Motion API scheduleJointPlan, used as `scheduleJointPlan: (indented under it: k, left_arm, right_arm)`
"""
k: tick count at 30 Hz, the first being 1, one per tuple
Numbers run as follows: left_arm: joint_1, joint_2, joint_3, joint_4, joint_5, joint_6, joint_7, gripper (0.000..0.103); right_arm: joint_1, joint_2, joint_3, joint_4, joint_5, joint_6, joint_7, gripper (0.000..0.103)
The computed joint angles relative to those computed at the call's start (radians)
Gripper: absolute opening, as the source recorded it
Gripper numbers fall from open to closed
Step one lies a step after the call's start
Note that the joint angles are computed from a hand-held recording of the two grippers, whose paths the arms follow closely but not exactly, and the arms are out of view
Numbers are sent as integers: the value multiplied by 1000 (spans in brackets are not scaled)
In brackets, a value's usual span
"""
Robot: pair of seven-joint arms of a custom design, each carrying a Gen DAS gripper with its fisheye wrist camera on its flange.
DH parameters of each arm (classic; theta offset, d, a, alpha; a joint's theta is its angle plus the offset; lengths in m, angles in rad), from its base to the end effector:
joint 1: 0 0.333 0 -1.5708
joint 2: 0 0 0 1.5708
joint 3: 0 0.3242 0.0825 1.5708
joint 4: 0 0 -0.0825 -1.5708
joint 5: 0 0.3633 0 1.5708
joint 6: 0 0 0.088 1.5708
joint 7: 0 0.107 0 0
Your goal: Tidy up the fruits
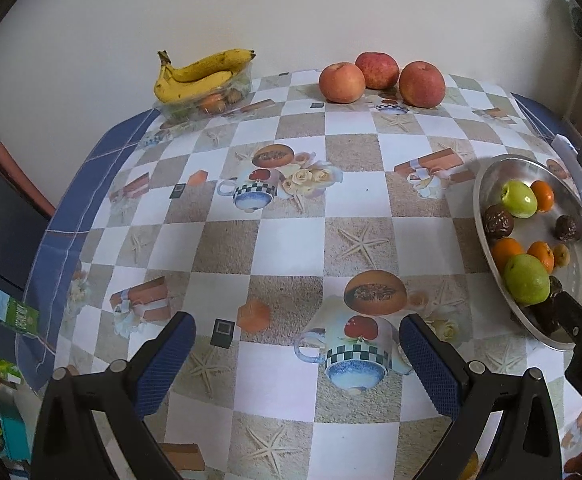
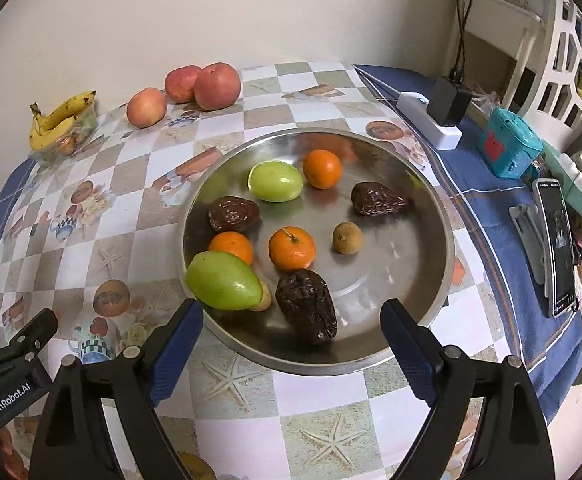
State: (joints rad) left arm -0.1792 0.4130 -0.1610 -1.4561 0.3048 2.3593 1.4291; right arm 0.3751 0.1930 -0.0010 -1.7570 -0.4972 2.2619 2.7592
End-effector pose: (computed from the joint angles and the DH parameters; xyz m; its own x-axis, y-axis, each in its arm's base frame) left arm 0.6723 -0.2111 0.5192 -0.2818 -0.9463 -0.1586 -0.8133 0.3233 -0.4837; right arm 0.5900 0.2182 0.5056 -0.5130 -0.8568 -0.0527 -0.7296 0.4676 -0.4990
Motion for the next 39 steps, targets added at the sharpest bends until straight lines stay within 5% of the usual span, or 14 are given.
scheduleJointPlan:
  k: [18, 39]
  left_arm:
    - [3, 37, 2, 73, -26, -119, -22, 103]
    - [5, 50, 5, 94, -28, -145, -39, 103]
  right_arm:
    - [4, 13, -3, 10, 29, 23, -57, 91]
    - [10, 27, -4, 28, 42, 7, -95, 91]
